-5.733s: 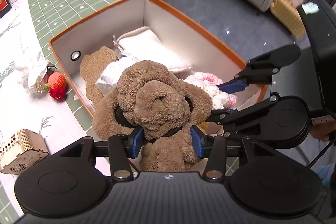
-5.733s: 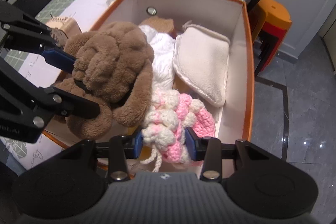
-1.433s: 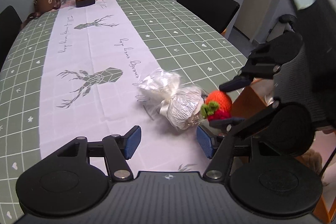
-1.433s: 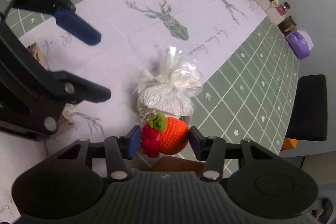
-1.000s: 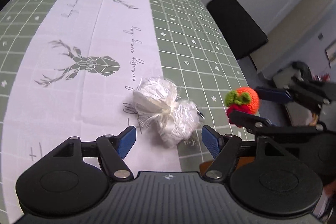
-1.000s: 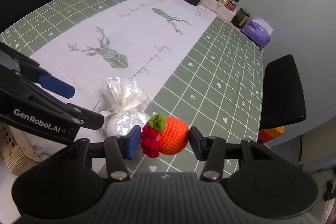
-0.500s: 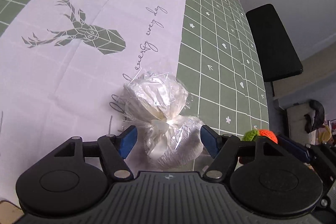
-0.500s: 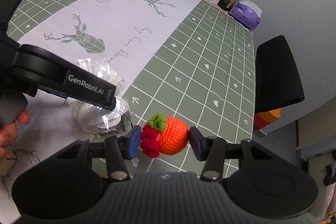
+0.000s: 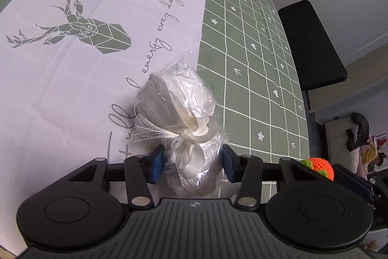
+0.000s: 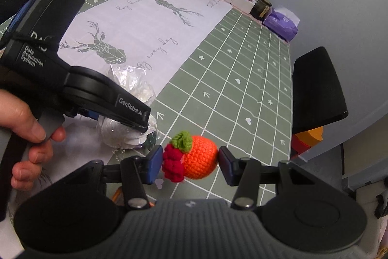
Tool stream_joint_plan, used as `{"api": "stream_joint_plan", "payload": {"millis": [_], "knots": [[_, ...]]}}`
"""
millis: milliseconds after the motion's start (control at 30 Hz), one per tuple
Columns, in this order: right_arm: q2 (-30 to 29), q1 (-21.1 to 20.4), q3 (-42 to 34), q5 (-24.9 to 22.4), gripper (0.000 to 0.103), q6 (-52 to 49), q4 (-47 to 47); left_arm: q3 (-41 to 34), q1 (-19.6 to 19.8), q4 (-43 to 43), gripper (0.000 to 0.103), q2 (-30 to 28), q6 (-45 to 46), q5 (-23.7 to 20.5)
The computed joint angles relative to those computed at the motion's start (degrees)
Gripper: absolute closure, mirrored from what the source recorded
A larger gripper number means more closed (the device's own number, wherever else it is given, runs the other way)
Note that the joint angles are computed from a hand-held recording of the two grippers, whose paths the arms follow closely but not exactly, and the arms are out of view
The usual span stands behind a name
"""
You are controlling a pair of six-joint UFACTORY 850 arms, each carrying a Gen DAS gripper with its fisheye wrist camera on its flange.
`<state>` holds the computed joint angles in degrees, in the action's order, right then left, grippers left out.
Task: Organize soft objects
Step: 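Carry the strawberry and wrapped bundle into the orange box and release both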
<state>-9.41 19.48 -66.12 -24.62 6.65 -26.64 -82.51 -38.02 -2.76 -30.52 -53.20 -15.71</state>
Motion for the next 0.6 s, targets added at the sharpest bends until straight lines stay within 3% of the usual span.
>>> {"api": "stream_joint_plan", "payload": {"millis": [133,267,500,600], "knots": [[2.31,0.43,1.77,2.13,0.053,-0.62,1.09,1.60,-1.20,15.81,0.051,3.09,-10.34,-0.17],[4.62,1.46,2.82,2.98,0.053,-1.72,3.06,3.97,-2.27,25.97,0.051,7.62,-15.72,-2.26],[10.35,3.29,5.06,1.51,0.053,-5.27,8.68,9.80,-5.59,35.44,0.051,17.09,-16.22,-6.03],[14.27,3.63,7.29,0.32,0.053,-5.86,10.33,12.68,-7.94,38.74,0.051,21.41,-17.42,-5.47]]}}
